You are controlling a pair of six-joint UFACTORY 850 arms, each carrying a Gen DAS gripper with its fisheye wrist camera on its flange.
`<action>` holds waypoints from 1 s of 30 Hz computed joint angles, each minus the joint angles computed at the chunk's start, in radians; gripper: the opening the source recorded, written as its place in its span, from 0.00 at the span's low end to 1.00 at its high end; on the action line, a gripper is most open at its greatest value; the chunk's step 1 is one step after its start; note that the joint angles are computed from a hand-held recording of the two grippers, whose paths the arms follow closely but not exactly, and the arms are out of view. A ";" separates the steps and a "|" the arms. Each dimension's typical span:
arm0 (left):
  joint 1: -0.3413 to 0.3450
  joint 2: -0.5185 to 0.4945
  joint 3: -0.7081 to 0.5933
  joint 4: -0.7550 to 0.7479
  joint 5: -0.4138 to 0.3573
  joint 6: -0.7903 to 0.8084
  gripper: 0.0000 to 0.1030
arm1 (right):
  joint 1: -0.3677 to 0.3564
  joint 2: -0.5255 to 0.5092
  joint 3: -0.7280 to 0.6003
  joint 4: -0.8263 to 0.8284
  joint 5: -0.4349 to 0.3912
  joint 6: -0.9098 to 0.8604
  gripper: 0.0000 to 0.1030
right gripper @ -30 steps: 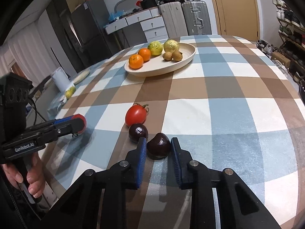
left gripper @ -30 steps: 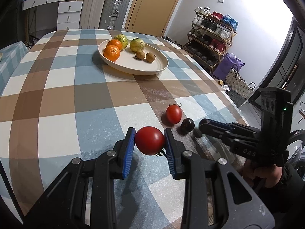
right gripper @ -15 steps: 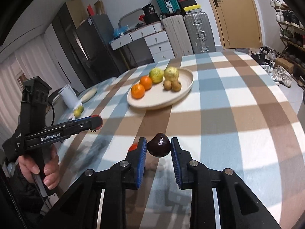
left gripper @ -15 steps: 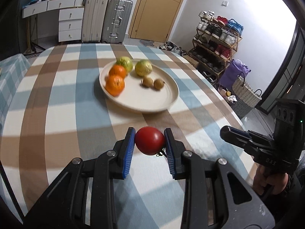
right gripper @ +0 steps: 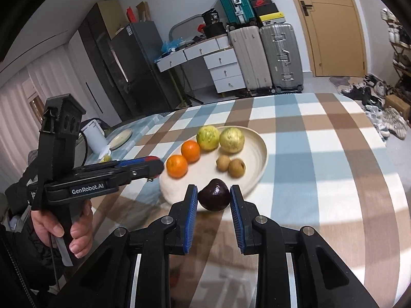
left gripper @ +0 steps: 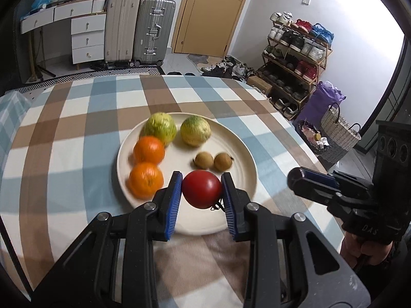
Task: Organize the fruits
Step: 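Carry the tomato and plum to the cream plate and open both grippers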
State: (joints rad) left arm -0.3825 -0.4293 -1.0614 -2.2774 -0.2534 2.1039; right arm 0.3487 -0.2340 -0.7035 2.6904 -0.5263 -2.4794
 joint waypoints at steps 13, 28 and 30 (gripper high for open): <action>0.029 -0.237 -0.313 0.618 0.016 -0.611 0.27 | -0.066 -0.227 -0.277 -0.226 0.031 0.172 0.26; 0.029 -0.311 -0.390 0.774 0.017 -0.756 0.27 | -0.064 -0.336 -0.399 -0.341 0.109 0.318 0.26; 0.027 -0.313 -0.391 0.758 0.024 -0.736 0.27 | -0.064 -0.343 -0.408 -0.344 0.118 0.329 0.26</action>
State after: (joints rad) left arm -0.3553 -0.7418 -1.4519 -1.5196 -0.2295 1.3679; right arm 0.2846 -0.5774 -1.1116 2.3466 -0.4087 -2.1507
